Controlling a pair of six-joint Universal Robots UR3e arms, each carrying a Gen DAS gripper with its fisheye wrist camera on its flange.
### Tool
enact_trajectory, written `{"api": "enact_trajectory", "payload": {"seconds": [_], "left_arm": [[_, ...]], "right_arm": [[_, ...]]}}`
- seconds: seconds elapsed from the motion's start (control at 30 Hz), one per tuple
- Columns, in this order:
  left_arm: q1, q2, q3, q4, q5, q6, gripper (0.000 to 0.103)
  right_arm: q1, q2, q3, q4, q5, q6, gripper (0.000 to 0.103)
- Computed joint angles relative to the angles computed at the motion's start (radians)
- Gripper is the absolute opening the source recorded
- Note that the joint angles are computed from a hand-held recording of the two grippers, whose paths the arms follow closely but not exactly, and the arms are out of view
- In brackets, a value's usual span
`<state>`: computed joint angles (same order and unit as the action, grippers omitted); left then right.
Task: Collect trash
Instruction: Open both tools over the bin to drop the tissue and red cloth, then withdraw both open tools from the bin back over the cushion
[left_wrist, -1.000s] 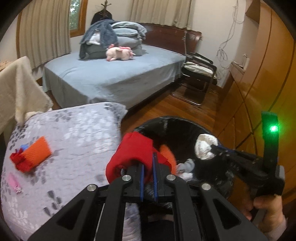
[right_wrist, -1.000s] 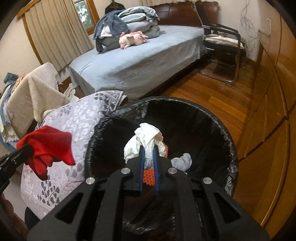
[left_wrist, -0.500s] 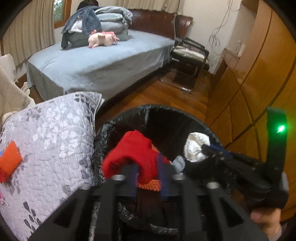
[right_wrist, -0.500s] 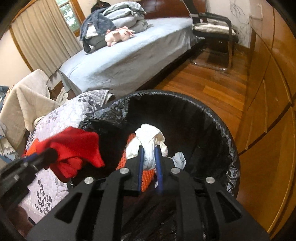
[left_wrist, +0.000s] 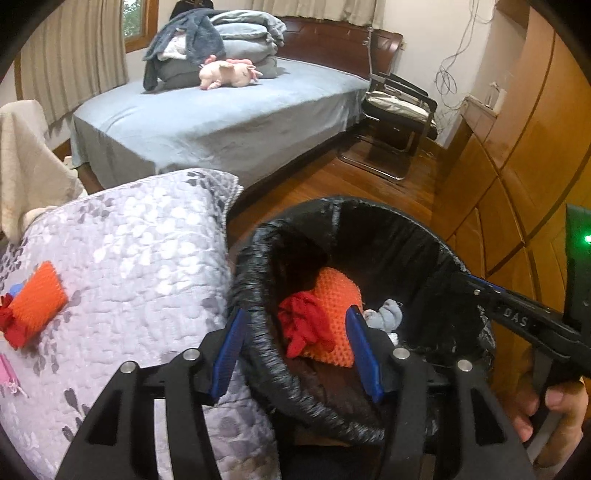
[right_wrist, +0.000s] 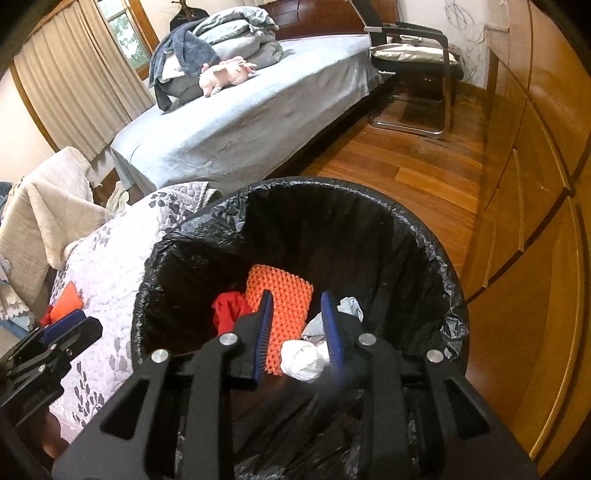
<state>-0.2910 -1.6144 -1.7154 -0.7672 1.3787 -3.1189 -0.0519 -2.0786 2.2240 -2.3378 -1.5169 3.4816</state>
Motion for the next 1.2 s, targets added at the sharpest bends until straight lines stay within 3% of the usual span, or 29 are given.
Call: {"api": "enact_trajectory", "payload": {"seconds": [0.3, 0.53, 0.67, 0.9, 1.07, 1.2], "left_arm": [[0.142, 0.187, -0.132, -0.039, -0.021, 0.096, 0.06], [0.372, 0.398, -0.279, -0.132, -0.108, 0.246, 0.06], [0.55, 0.533, -0.341, -0.234, -0.184, 0.377, 0.06], [0.993, 0.747, -0.389, -0.51, -0.344, 0.717, 0.061], [1.28, 0.769, -0.376, -0.645, -0.424, 0.926, 0.065], [1.424, 0.742, -0.376, -0.659, -0.449, 1.028, 0.066]], "right_arm": [[0.228, 0.083, -0.092, 0.007, -0.108, 0.134, 0.031], [0.477, 0.252, -0.228, 0.002, -0.233, 0.279, 0.034], [0.594, 0.37, -0.343, 0.003, -0.278, 0.338, 0.037], [0.765, 0.621, -0.608, 0.029, -0.348, 0.394, 0.037], [0.844, 0.786, -0.824, 0.068, -0.379, 0.401, 0.037], [0.896, 0.924, -1.008, 0.107, -0.4, 0.397, 0.037]]}}
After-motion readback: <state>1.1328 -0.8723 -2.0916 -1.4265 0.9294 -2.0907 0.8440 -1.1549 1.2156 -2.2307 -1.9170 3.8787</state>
